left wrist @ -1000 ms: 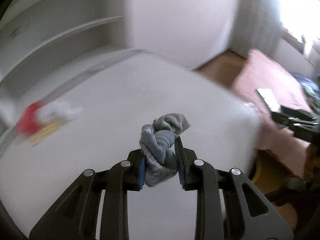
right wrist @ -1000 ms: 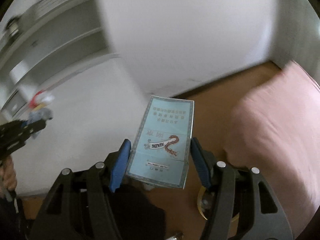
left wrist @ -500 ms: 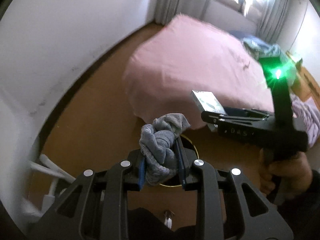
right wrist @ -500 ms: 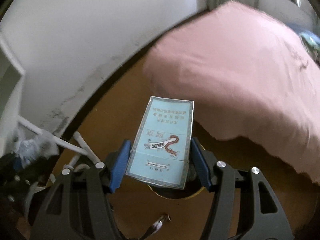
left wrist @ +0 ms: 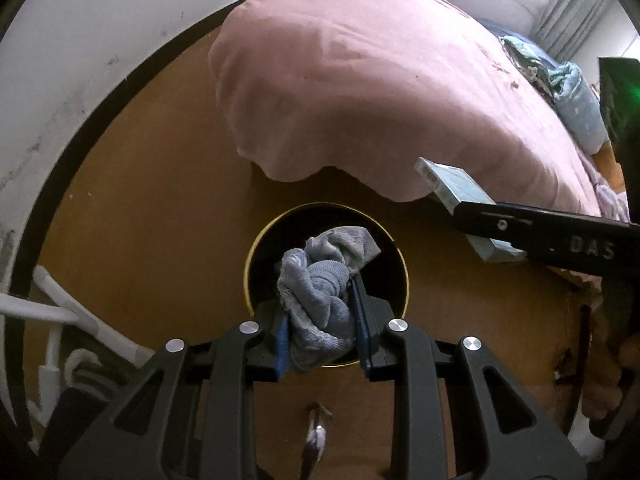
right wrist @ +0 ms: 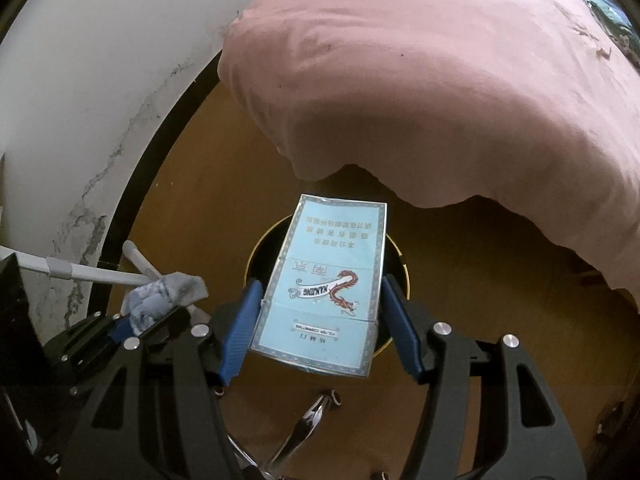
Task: Collect trash
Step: 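Carry card and sock over the bin and open both tools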
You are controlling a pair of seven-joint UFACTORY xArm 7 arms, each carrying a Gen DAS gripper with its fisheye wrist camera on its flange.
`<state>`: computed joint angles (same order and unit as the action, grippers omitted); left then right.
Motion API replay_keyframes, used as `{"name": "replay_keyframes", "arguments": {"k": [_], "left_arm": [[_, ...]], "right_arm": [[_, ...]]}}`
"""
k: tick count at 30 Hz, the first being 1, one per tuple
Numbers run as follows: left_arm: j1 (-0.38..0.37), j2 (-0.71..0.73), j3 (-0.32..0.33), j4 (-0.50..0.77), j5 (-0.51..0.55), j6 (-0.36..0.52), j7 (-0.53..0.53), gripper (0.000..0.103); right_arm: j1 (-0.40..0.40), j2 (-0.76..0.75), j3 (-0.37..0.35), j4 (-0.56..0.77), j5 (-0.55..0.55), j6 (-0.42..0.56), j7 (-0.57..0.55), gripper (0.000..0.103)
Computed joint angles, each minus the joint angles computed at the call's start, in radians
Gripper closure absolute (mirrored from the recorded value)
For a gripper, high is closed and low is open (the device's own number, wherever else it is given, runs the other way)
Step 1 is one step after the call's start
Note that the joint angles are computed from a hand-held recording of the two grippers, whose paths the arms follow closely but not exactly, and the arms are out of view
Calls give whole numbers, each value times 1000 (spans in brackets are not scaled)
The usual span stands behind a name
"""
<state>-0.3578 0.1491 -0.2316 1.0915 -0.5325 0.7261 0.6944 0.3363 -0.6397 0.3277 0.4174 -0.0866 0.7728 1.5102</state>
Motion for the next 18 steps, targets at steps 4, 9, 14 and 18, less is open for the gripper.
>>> {"name": "replay_keyframes", "arguments": {"k": [4, 9, 14, 18], "left_arm": [[10, 11, -4, -8, -33, 10, 32, 45], [9, 14, -5, -18, -51, -7, 55, 37], [6, 19, -1, -14, -25, -11, 2, 34], [16, 4, -2, -29, -50, -21, 17, 28]], "right_arm": [[-8, 22, -1, 16, -11, -2, -10, 43], [-2, 27, -5, 14, -10, -4, -17, 43], [0, 39, -10, 19, -6, -8, -26, 43], [-2, 44, -10, 22, -9, -14, -32, 43]]}}
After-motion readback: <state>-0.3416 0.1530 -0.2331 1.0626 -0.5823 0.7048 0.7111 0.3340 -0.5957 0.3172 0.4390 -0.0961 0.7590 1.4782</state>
